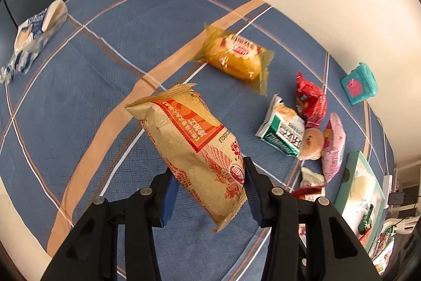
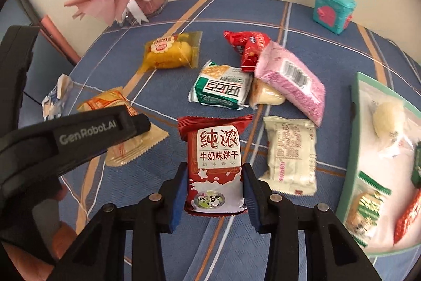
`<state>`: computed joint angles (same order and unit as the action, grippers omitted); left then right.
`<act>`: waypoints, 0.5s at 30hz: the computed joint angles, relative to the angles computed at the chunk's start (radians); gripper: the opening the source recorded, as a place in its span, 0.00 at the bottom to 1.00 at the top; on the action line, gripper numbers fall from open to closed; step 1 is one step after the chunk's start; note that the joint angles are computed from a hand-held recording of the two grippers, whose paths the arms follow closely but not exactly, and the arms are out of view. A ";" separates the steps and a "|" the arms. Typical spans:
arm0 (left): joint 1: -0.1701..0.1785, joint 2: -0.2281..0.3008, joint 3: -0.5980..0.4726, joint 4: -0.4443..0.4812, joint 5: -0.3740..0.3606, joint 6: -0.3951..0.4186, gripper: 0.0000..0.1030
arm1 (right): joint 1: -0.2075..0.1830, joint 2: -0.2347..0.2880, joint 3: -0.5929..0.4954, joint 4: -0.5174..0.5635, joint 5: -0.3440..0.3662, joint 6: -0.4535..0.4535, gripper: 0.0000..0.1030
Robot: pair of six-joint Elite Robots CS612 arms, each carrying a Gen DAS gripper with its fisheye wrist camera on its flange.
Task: Organize snacks
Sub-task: 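Lift the milk biscuit pack and yellow bread bag toward the tray, then release the milk biscuit pack and bread bag into the tray with both tools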
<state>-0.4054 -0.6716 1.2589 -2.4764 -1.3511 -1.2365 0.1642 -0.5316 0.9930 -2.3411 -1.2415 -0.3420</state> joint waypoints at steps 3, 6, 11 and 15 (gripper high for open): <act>-0.008 -0.005 -0.005 0.005 0.020 0.011 0.46 | -0.007 -0.017 0.020 -0.018 -0.002 0.031 0.41; -0.015 -0.005 -0.012 0.009 0.036 0.037 0.46 | -0.013 -0.025 0.029 -0.045 -0.031 0.061 0.41; -0.032 0.016 -0.055 0.005 0.045 0.098 0.46 | -0.035 -0.026 0.021 -0.069 -0.094 0.138 0.41; -0.045 0.038 -0.098 -0.003 0.031 0.157 0.46 | -0.060 -0.016 -0.002 -0.077 -0.137 0.213 0.41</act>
